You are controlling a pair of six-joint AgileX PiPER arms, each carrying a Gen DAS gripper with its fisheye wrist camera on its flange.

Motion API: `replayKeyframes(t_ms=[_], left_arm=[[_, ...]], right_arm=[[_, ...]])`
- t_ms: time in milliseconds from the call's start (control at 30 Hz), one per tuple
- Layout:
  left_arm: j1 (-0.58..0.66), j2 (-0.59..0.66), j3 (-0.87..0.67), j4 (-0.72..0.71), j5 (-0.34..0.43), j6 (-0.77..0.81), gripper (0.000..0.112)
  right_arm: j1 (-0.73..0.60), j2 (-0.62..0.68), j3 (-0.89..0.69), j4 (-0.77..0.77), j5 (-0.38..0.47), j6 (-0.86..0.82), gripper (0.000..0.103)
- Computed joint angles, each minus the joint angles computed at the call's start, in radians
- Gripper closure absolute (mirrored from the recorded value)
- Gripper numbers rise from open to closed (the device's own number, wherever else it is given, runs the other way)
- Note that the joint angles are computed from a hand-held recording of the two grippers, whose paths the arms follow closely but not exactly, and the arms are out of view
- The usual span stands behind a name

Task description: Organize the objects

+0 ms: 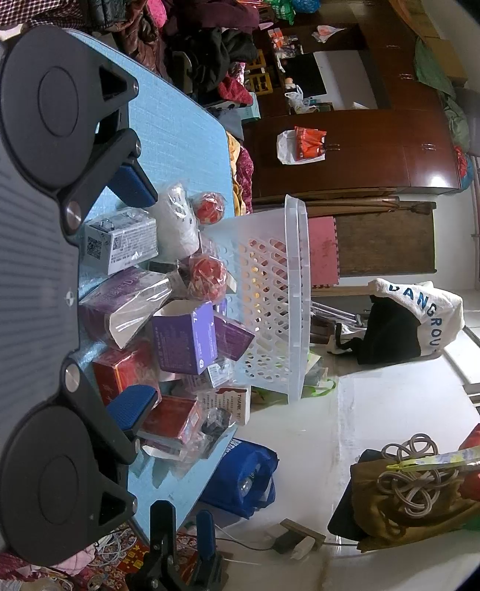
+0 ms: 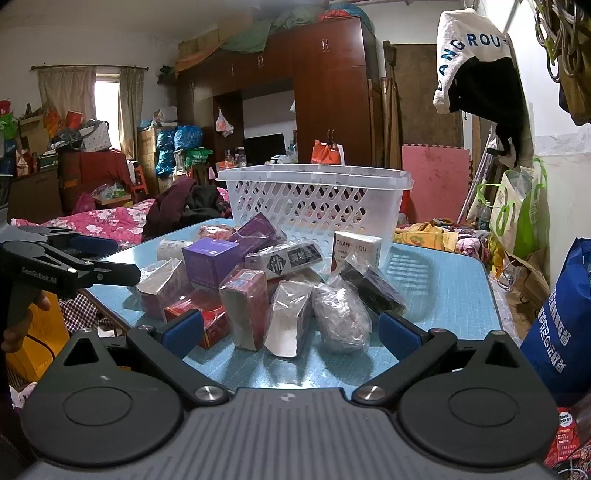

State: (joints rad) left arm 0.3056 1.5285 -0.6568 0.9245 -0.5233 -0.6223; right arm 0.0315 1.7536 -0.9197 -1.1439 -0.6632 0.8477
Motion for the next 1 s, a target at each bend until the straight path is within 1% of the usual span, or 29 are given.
replayKeyframes(t_ms=[400, 533, 600, 700, 767, 867, 1000], left_arm=[[0.004, 0.013, -0.007, -0.009, 0.001, 0.011, 0.009], [0.013, 0.031, -0.015, -0.053, -0.002, 0.048, 0.009], [0.033, 0.046, -0.025, -0.058, -0.007, 0.052, 0.009], [0.076, 0.067, -0.039, -0.047, -0.016, 0.041, 0.009], [0.104, 0.078, -0.046, -0.031, -0.027, 0.027, 0.009], [0.118, 0.093, -0.051, -0.057, -0.029, 0.061, 0.009], [0.13, 0.13, -0.054, -0.041, -0.058, 0.071, 0.01]], right_arm=[[0.001, 0.0, 0.002, 0.003, 0.0, -0.005, 0.0], [-0.001, 0.006, 0.001, 0.017, -0.004, -0.017, 0.0], [-0.001, 0.015, -0.003, 0.033, -0.001, -0.035, 0.0], [0.01, 0.031, -0.005, 0.113, 0.034, -0.099, 0.0], [0.009, 0.046, -0.017, 0.111, 0.041, -0.095, 0.0], [-0.001, 0.063, -0.016, 0.141, 0.021, -0.115, 0.0], [-0.021, 0.092, -0.035, 0.078, -0.024, -0.065, 0.002]])
